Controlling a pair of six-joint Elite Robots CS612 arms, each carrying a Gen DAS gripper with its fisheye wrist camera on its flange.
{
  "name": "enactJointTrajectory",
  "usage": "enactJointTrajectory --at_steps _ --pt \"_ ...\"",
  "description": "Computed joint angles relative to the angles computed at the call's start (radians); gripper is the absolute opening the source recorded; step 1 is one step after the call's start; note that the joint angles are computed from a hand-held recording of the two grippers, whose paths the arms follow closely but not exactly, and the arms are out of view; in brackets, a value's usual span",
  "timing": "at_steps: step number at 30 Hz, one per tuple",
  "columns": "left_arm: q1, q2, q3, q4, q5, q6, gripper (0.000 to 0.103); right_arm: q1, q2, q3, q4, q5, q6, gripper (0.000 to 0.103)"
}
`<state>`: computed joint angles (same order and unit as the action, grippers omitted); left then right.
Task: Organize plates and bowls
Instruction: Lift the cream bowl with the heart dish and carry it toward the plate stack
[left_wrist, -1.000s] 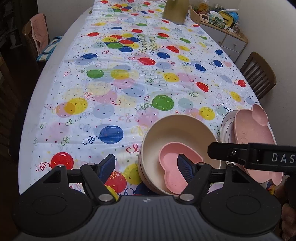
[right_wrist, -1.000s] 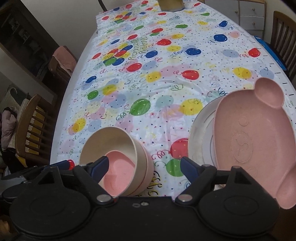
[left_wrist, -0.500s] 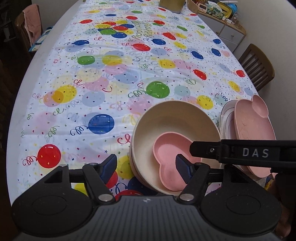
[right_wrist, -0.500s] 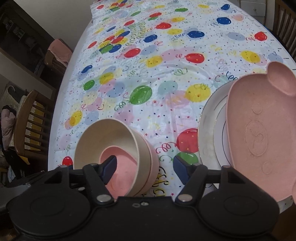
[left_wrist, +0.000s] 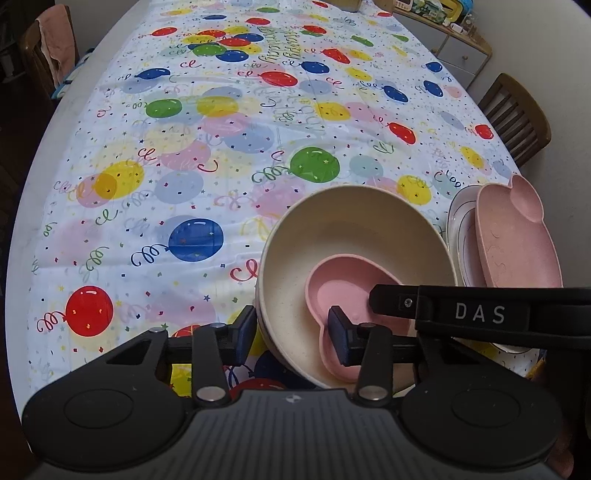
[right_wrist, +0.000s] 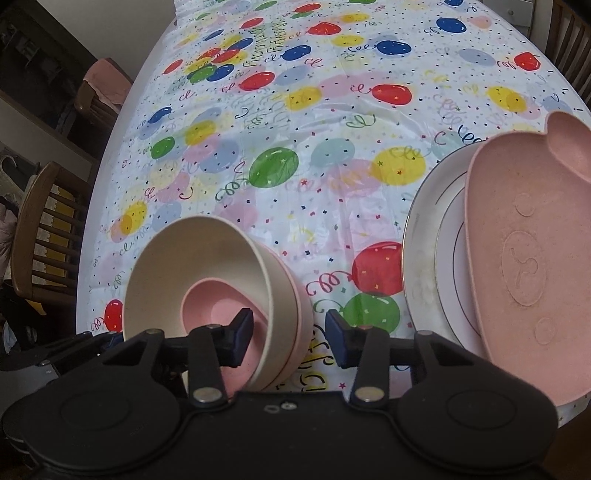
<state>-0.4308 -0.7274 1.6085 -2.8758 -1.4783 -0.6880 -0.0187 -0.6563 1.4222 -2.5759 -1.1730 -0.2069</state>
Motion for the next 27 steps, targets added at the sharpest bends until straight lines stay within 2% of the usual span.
enactJointTrajectory --at_steps 5,20,27 --pt "0.001 -0.001 0.001 0.000 -0.001 0.007 0.038 0.003 -0.001 0.002 -0.004 0.001 0.005 0.031" --pt "-0.006 -0.036 0.028 -0.040 -0.014 0.040 0.038 0.010 -0.038 0.051 -0.079 -0.037 0.032 0.030" --pt "-0.020 -0.054 0.015 -0.060 -0.004 0.082 0.038 -0.008 -0.074 0.084 -0.135 -0.049 0.061 0.023"
